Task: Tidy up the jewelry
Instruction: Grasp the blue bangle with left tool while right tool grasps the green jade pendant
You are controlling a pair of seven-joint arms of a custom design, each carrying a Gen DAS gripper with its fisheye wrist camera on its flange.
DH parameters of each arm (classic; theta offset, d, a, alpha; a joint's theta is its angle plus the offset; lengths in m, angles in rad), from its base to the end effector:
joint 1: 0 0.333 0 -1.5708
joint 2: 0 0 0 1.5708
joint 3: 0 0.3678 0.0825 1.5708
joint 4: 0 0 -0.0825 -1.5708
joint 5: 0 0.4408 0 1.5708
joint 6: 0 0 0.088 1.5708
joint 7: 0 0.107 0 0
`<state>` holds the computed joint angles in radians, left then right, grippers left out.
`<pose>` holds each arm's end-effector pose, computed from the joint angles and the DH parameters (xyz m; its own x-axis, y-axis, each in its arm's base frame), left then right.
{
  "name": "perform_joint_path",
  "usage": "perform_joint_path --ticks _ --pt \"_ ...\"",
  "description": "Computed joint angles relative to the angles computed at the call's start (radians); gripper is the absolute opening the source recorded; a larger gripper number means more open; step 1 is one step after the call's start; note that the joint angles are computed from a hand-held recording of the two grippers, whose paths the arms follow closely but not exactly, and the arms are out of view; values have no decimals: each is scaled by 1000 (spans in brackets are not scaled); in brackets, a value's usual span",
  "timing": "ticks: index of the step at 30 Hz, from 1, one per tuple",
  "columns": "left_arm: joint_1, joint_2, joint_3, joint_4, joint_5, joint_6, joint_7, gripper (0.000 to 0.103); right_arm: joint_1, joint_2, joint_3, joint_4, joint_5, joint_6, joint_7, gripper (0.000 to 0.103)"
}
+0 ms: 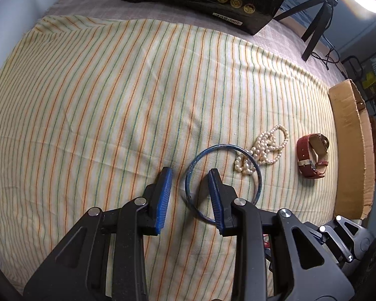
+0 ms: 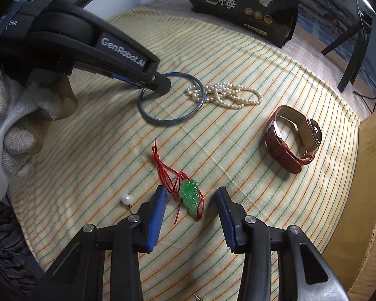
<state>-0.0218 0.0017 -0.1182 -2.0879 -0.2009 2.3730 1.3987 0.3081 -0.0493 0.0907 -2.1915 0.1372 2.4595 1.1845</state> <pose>0.6150 -0.0889 0.4758 0.1268 -0.9680 0.2167 -0.9560 -0.1775 -0.2334 0.5497 0.2321 0.4611 0.6371 -0.7707 0.0129 -0.7261 -0.6057 -0.3253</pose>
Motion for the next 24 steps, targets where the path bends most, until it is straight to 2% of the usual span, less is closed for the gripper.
perform_joint_path --ticks 5,7,9,24 --pt "-3 2 -3 -4 54 20 -60 12 7 1 9 -4 -38 21 37 33" --pt "-3 -2 -3 -9 63 25 -60 6 9 -3 8 -6 -34 26 36 23" --pt "-2 -9 0 -15 56 26 -53 3 10 -5 5 -6 -10 23 20 17" --pt "0 -113 30 -77 -10 88 -31 1 -11 -49 -15 -14 136 28 -25 16"
